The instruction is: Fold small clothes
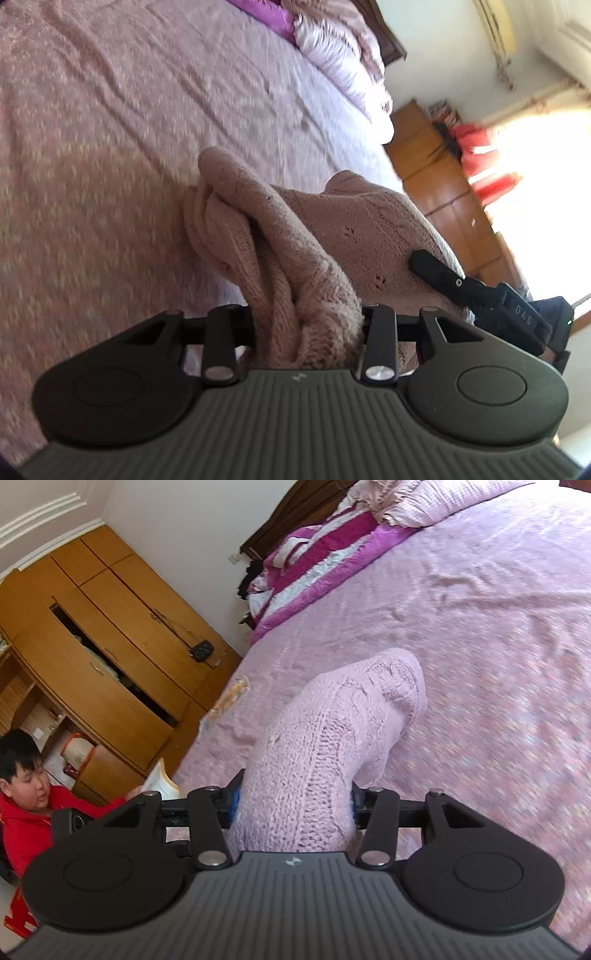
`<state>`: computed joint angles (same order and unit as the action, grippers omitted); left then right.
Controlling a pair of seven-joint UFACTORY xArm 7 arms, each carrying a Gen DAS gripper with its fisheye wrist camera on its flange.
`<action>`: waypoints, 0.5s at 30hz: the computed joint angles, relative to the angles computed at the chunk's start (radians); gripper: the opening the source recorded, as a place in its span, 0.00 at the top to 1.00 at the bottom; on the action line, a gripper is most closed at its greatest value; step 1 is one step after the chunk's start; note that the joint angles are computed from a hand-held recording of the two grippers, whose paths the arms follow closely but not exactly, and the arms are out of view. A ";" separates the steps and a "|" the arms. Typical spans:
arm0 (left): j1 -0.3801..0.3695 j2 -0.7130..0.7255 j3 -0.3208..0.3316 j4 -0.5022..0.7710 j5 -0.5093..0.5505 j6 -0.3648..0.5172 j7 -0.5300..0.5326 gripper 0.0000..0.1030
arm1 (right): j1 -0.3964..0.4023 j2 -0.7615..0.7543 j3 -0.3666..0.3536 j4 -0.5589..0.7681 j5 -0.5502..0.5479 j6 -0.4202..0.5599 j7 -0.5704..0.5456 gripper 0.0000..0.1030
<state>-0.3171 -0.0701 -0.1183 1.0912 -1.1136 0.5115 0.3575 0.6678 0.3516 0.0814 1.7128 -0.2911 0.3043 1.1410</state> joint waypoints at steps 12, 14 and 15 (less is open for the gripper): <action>-0.032 -0.027 -0.028 -0.114 0.409 -0.079 -0.255 0.54 | 0.040 -0.059 -0.022 -0.210 -0.170 0.051 0.206 0.34; -0.036 -0.042 -0.029 -0.126 0.452 -0.087 -0.279 0.54 | 0.045 -0.069 -0.027 -0.223 -0.207 0.051 0.250 0.31; -0.038 -0.042 -0.030 -0.123 0.475 -0.090 -0.293 0.54 | 0.050 -0.077 -0.029 -0.229 -0.231 0.056 0.270 0.29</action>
<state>-0.3556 -0.1116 -0.1481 0.9683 -0.6382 0.4214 0.0642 0.7174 0.2751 0.0525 1.4834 -0.5217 0.3606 1.4115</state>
